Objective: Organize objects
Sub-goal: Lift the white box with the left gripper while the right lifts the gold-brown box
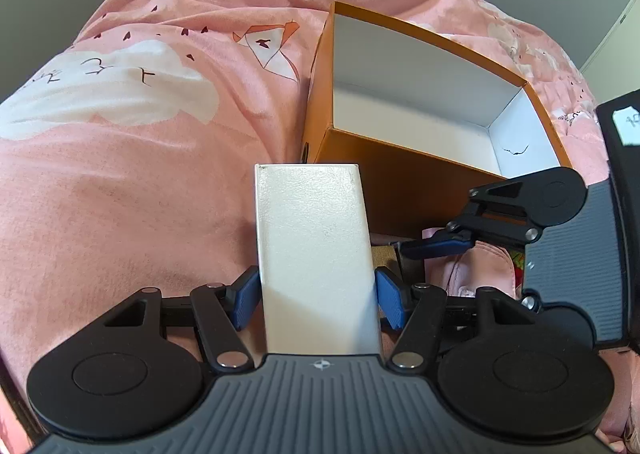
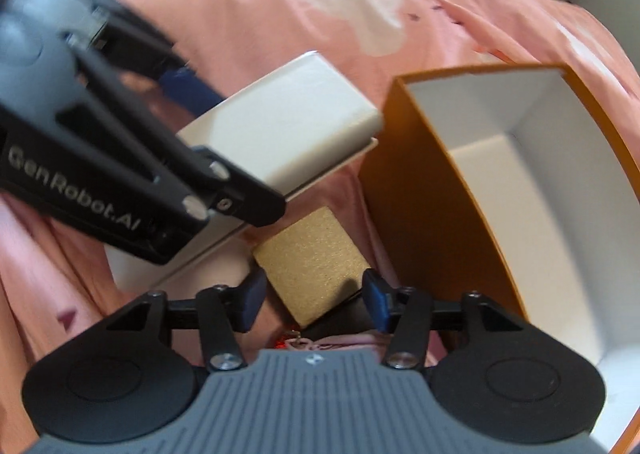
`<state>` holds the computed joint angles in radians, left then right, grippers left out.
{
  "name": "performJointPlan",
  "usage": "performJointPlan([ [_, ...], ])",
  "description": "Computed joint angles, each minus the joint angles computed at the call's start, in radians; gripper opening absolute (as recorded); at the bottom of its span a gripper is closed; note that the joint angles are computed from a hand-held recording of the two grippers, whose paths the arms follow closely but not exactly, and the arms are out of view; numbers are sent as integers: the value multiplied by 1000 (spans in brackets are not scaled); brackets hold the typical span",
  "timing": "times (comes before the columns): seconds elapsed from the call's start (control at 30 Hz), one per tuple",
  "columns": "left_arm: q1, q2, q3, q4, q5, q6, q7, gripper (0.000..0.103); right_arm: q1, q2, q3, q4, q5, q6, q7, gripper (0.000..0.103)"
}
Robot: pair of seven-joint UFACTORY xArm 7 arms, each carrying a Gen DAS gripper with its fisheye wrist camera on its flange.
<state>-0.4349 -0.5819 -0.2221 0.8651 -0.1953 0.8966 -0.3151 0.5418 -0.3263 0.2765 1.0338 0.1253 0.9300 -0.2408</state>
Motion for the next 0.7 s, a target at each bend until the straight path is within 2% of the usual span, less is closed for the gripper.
performJointPlan([
  [0.13, -4, 6, 14, -8, -16, -11, 13, 70, 16, 14, -3, 6, -3, 2, -89, 54],
  [0.2, -8, 5, 22, -14, -26, -15, 24, 70, 23, 6, -4, -13, 0, -20, -124, 45],
  [0.27, -13, 2, 31, -22, -38, -24, 43, 70, 32, 3, -5, -24, 10, -31, -157, 42],
  [0.5, -11, -1, 38, -34, -61, -30, 64, 70, 32, -14, 9, -69, -41, -73, -205, 48],
  [0.7, -7, 12, 40, -38, -71, -36, 69, 70, 25, -23, 45, -131, -160, -145, -215, 63],
])
